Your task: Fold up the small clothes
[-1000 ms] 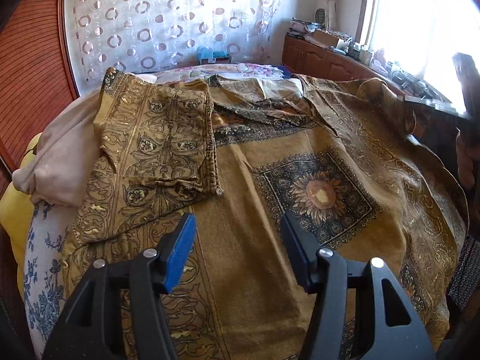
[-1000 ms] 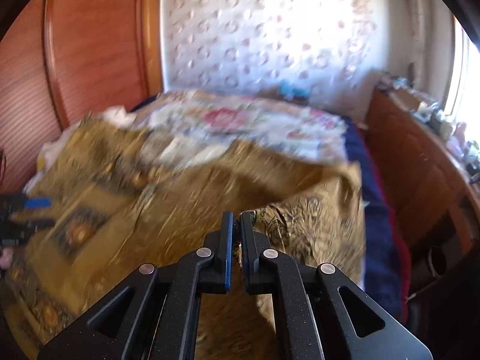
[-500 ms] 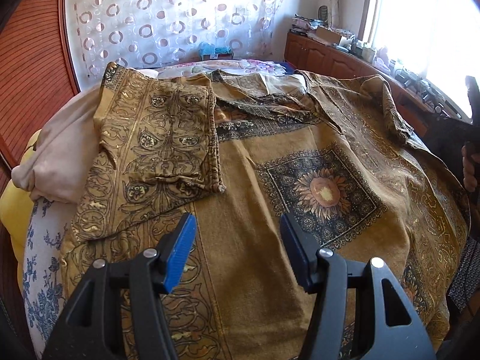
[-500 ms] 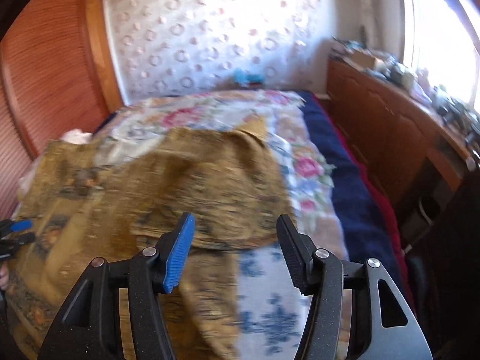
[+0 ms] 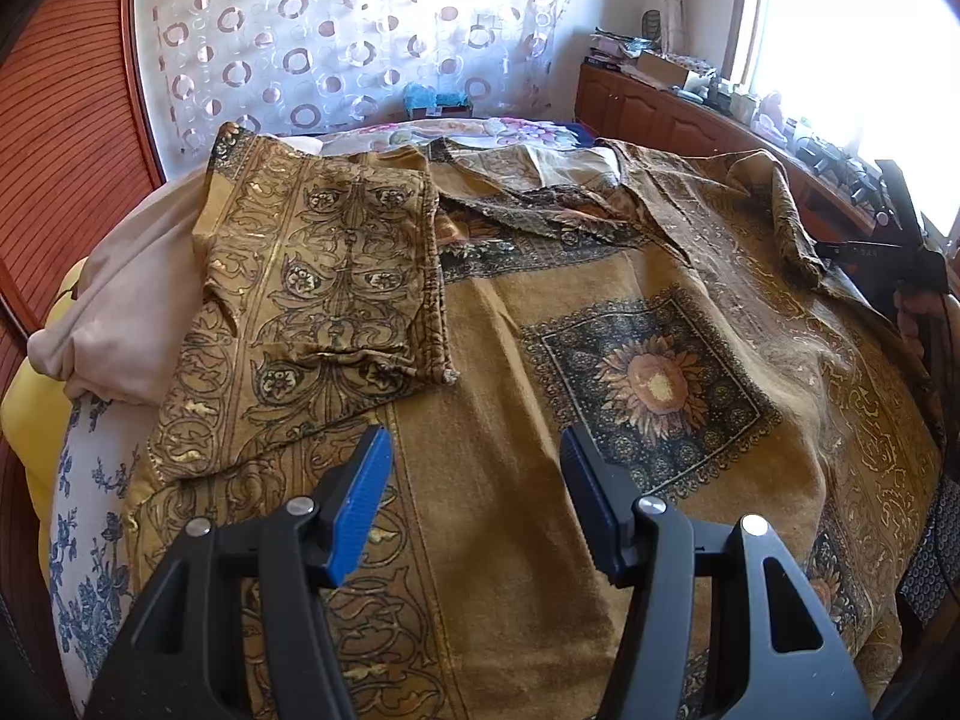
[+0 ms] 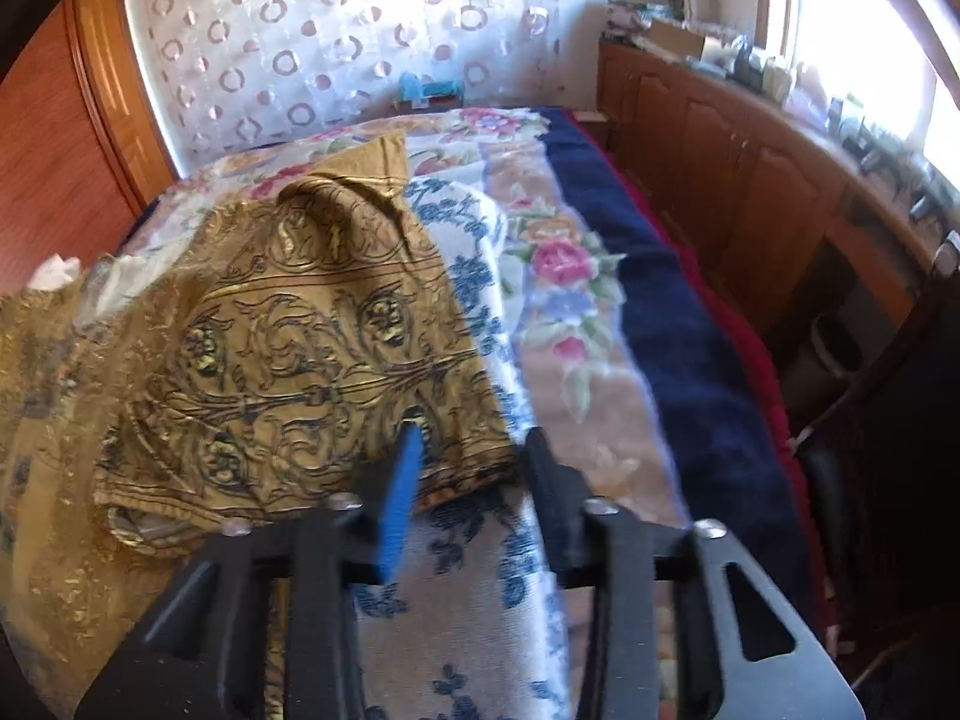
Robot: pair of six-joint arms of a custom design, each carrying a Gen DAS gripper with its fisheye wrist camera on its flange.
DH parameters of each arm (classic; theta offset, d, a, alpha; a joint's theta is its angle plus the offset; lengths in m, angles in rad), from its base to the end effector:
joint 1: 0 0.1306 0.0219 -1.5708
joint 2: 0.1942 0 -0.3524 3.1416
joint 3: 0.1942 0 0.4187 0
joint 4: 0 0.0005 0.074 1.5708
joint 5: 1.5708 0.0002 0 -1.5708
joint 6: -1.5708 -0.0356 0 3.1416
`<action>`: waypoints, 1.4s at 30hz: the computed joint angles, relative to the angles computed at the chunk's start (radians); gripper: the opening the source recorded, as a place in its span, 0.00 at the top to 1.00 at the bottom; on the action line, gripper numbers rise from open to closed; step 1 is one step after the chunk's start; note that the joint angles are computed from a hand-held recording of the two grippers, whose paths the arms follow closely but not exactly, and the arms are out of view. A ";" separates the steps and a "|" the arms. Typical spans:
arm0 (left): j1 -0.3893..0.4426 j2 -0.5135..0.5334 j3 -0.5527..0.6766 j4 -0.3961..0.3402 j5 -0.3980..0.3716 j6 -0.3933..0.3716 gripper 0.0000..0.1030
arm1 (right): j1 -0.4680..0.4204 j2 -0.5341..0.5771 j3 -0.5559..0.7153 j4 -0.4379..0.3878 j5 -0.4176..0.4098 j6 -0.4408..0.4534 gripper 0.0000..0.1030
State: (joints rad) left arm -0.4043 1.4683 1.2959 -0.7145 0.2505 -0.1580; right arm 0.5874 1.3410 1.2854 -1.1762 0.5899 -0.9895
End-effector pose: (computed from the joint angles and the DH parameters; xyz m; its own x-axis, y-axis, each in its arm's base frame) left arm 0.4882 -0.2191 0.3255 -0.6211 0.4316 -0.6542 0.6307 0.7708 -0.0903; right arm 0.3955 0.2390 0.3618 -0.6873 0.3768 -0.6211 0.4878 0.8729 -0.0102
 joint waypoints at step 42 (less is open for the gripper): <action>-0.007 0.002 -0.001 0.002 -0.009 0.000 0.43 | 0.036 0.397 0.569 0.093 -0.073 0.381 0.42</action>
